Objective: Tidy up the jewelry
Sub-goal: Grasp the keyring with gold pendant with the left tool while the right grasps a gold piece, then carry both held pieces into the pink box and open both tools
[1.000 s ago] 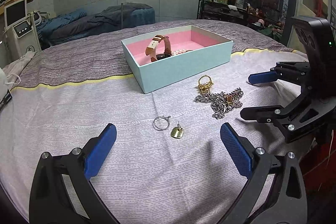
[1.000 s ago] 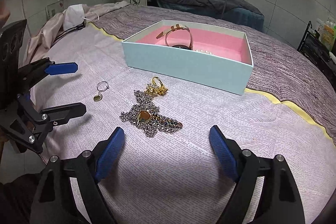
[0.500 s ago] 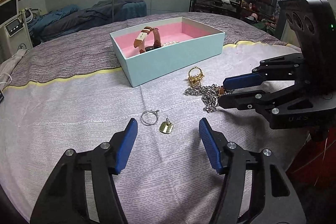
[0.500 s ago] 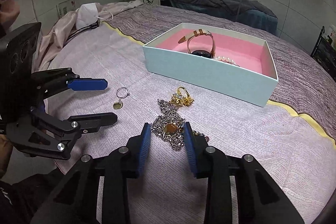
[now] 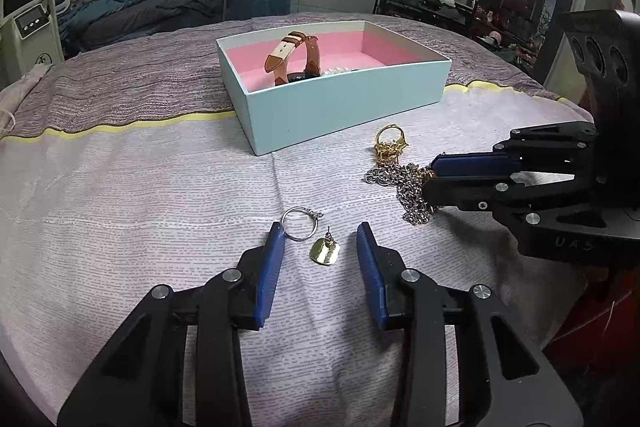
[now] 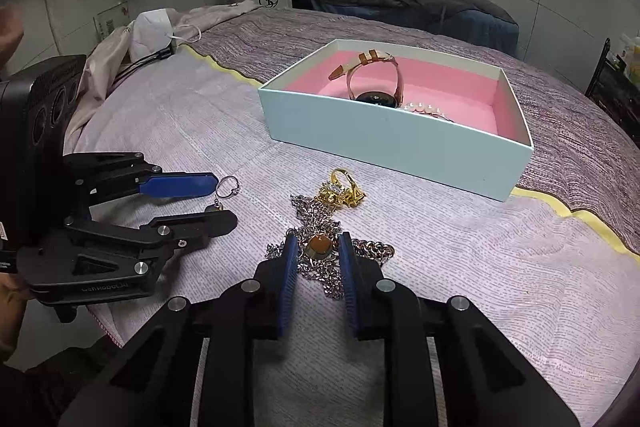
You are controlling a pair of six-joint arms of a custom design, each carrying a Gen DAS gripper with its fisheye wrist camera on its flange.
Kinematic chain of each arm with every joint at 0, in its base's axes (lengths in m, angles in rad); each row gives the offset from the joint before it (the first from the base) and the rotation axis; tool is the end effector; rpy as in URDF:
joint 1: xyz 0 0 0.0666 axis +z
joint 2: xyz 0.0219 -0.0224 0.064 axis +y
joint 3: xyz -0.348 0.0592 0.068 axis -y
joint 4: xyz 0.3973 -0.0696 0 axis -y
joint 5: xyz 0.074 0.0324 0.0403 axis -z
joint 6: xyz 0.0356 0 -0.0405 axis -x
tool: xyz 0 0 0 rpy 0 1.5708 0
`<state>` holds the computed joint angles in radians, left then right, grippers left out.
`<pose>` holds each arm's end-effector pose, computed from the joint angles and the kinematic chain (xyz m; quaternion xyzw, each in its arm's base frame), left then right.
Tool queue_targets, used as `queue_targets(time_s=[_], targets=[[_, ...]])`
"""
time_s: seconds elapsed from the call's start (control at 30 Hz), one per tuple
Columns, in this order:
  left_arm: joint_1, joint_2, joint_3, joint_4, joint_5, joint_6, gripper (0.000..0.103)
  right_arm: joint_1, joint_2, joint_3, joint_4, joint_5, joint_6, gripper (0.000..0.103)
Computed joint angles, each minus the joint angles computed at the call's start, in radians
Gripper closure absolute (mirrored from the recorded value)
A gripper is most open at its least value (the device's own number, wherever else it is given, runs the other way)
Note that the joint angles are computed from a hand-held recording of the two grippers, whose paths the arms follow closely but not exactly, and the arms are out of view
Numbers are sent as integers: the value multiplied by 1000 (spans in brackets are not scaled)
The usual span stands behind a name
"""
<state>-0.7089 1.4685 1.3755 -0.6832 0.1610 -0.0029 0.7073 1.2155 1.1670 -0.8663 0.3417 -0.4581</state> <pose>0.3963 -0.3479 0.3702 0.3494 0.8507 -0.2029 0.3363 0.3325 0.2680 0.3759 -0.0616 0.9325 0.0403 0.3536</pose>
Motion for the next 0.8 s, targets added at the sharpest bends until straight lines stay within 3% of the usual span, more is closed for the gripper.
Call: queue_targets(time_s=[0.23, 0.53, 0.8], targets=[[-13, -13, -16, 8, -34, 1, 69, 10, 6, 3, -5, 27, 9, 89], [-21, -11, -11, 3, -30, 5, 91, 5, -13, -21, 29, 14, -17, 89], [-15, -24, -25, 21, -9, 40, 93, 12, -46, -41, 67, 23, -21, 89]])
